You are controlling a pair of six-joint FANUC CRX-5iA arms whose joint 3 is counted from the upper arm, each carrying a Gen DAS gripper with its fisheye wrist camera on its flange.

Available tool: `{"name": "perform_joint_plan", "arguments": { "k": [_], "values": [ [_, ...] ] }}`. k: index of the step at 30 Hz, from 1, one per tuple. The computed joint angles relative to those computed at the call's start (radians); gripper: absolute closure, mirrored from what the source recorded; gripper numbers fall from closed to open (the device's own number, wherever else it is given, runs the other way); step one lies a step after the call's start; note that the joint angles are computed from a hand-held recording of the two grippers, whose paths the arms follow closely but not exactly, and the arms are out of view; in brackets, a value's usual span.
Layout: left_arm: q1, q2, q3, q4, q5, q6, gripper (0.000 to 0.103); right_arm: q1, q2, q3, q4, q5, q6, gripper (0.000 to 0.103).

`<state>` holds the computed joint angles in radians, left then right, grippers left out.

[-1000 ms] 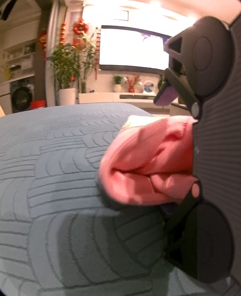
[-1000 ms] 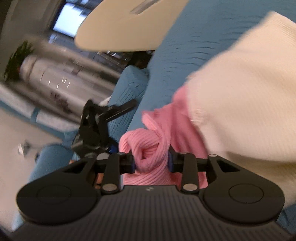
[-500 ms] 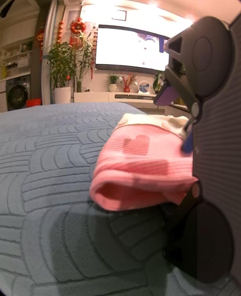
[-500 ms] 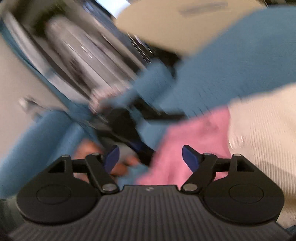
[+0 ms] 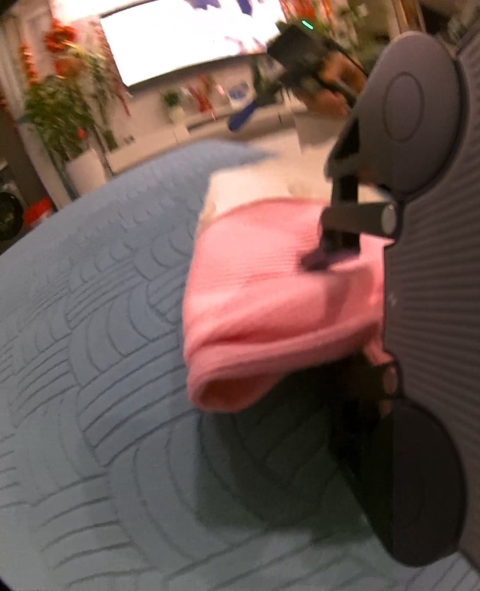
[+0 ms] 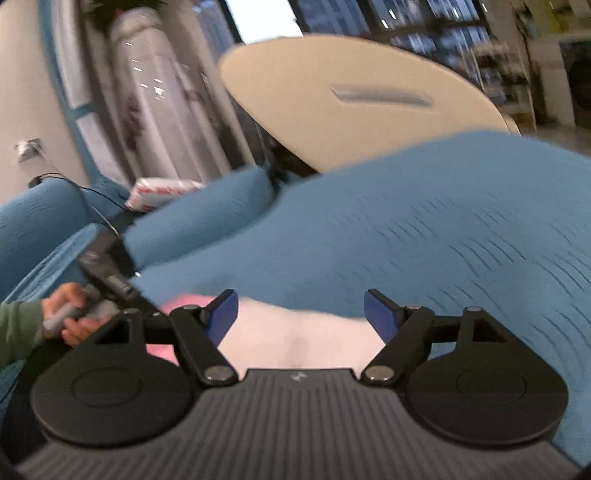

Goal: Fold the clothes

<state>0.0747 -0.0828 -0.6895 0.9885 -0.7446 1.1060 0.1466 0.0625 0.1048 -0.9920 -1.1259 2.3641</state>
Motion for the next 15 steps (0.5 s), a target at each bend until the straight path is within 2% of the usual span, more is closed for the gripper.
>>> {"name": "perform_joint_plan", "arguments": {
  "k": [3,6,7,8,10,12,15],
  "values": [
    [-0.027,-0.027,0.049,-0.146,0.028,0.054,0.079,-0.034,0.053,0.037,-0.042,-0.057,-0.003,0.024],
    [-0.091,-0.065,0.127,-0.399,0.064,0.122,0.080,-0.057,0.111,0.075,-0.099,-0.138,0.079,0.025],
    [-0.133,-0.077,0.167,-0.523,0.074,0.152,0.081,-0.057,0.131,0.093,-0.095,-0.169,0.123,0.025],
    [-0.173,-0.083,0.208,-0.634,0.071,0.184,0.081,-0.056,0.151,0.113,-0.091,-0.199,0.166,0.025],
    [-0.240,-0.085,0.275,-0.783,0.046,0.222,0.082,-0.045,0.195,0.174,-0.051,-0.262,0.220,0.025],
    [-0.282,-0.076,0.326,-0.857,0.026,0.244,0.082,-0.015,0.227,0.232,-0.003,-0.303,0.259,0.025],
    [-0.311,-0.117,0.322,-0.909,0.037,0.215,0.082,0.052,0.295,0.368,0.110,-0.364,0.308,0.027]
  ]
}}
